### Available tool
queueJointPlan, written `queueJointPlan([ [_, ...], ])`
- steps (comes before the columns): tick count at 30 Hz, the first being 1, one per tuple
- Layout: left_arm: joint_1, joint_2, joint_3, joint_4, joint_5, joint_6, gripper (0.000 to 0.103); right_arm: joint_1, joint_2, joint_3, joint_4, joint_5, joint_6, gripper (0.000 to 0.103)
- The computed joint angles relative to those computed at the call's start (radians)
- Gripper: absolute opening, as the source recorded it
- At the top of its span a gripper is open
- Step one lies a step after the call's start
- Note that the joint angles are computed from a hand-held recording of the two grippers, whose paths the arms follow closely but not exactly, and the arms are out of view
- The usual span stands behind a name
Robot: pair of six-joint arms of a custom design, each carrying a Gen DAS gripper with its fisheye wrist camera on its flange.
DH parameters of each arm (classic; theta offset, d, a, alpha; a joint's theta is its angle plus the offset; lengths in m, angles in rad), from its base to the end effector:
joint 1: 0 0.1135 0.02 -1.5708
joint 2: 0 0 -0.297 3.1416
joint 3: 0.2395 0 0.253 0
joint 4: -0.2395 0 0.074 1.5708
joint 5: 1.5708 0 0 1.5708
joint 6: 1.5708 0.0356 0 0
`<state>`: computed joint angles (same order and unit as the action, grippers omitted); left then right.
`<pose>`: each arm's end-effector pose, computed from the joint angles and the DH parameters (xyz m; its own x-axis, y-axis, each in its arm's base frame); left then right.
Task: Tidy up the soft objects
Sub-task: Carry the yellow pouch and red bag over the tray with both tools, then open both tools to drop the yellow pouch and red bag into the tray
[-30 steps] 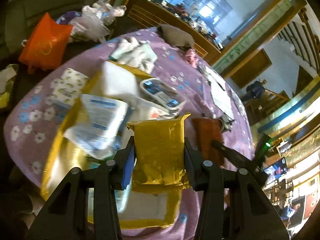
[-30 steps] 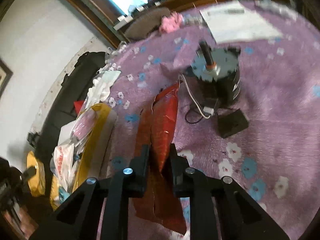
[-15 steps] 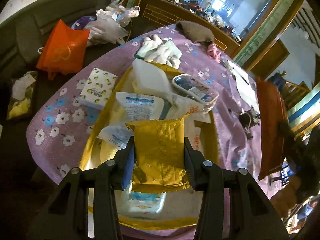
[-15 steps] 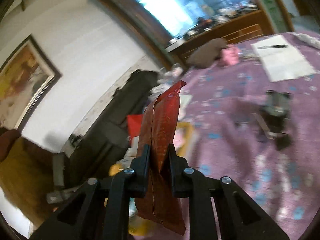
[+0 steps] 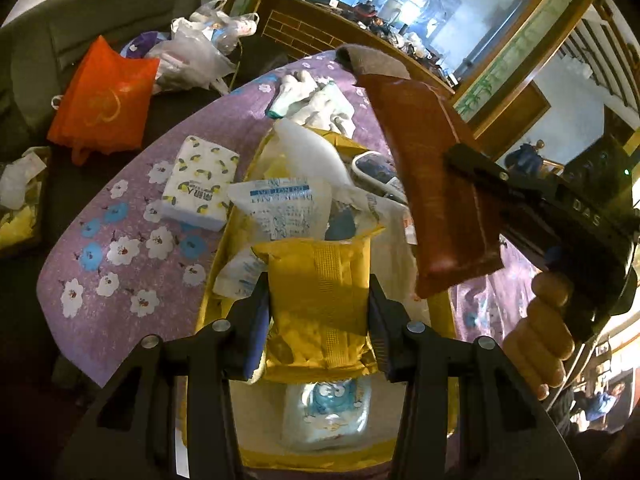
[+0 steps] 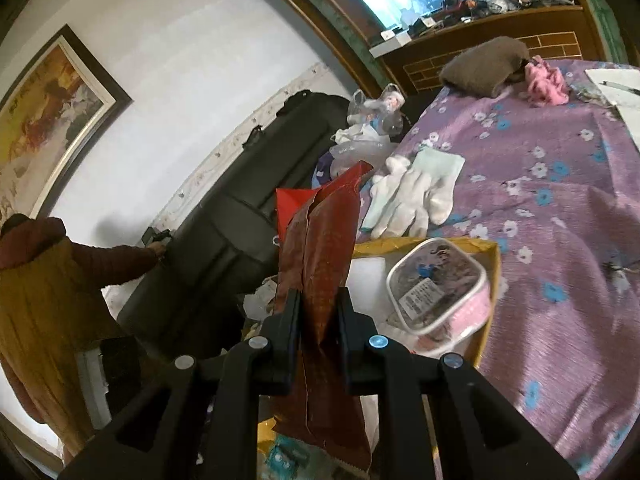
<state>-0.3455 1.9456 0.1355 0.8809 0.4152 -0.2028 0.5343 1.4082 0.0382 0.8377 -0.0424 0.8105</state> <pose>0.1763 -0.0787 0.0515 -0.8465 0.1088 -0.5211 0.3742 0.8179 -0.4371 0.1491 0.0900 0.1221 -0.6925 0.4315 -0.5782 -0.0558 0.7670 0.6392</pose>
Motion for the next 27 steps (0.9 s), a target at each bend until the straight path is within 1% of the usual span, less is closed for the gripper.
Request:
queueJointPlan([
  [3,0.011,0.035,0.037,-0.035,0.020,0.015,0.043,-0.019,0.115,-0.001,0.099,-0.027,0.005,0.015],
  [5,-0.001,0.038,0.038,-0.027,0.012,0.015,0.043,-0.032,0.165,-0.010,0.151,-0.037,0.020,0.015],
  [7,-0.008,0.050,0.030,0.001,0.008,0.011,0.043,-0.048,0.170,-0.014,0.157,-0.053,0.035,0.015],
  [9,-0.014,0.066,0.024,0.031,0.012,0.002,0.043,-0.047,0.117,-0.024,0.111,-0.038,0.040,0.015],
  [11,-0.026,0.070,0.020,0.046,0.006,-0.005,0.043,-0.011,0.004,-0.020,-0.025,0.020,0.051,0.015],
  [12,-0.032,0.071,0.020,0.049,0.002,-0.005,0.043,-0.002,-0.017,-0.008,-0.073,0.035,0.055,0.015],
  [14,-0.046,0.065,0.020,0.044,-0.016,-0.013,0.043,0.004,-0.019,-0.001,-0.083,0.044,0.051,0.015],
  [15,-0.051,0.059,0.019,0.041,-0.020,-0.017,0.043,0.015,-0.019,0.017,-0.113,0.061,0.047,0.015],
  [20,-0.069,0.018,0.002,0.026,-0.012,-0.037,0.043,0.039,0.003,0.073,-0.160,0.133,0.007,0.015],
  [21,-0.087,0.007,0.003,0.021,-0.020,-0.042,0.043,0.037,0.000,0.085,-0.187,0.149,0.000,0.015],
  [23,-0.126,0.002,0.014,0.006,-0.046,-0.047,0.043,-0.003,0.037,0.094,-0.182,0.107,-0.025,0.017],
  [25,-0.167,0.028,0.030,0.014,-0.083,-0.072,0.043,-0.060,0.098,0.094,-0.172,0.030,-0.026,0.021],
  [27,-0.202,0.046,0.034,0.031,-0.114,-0.087,0.043,-0.097,0.132,0.057,-0.110,-0.024,-0.016,0.022],
])
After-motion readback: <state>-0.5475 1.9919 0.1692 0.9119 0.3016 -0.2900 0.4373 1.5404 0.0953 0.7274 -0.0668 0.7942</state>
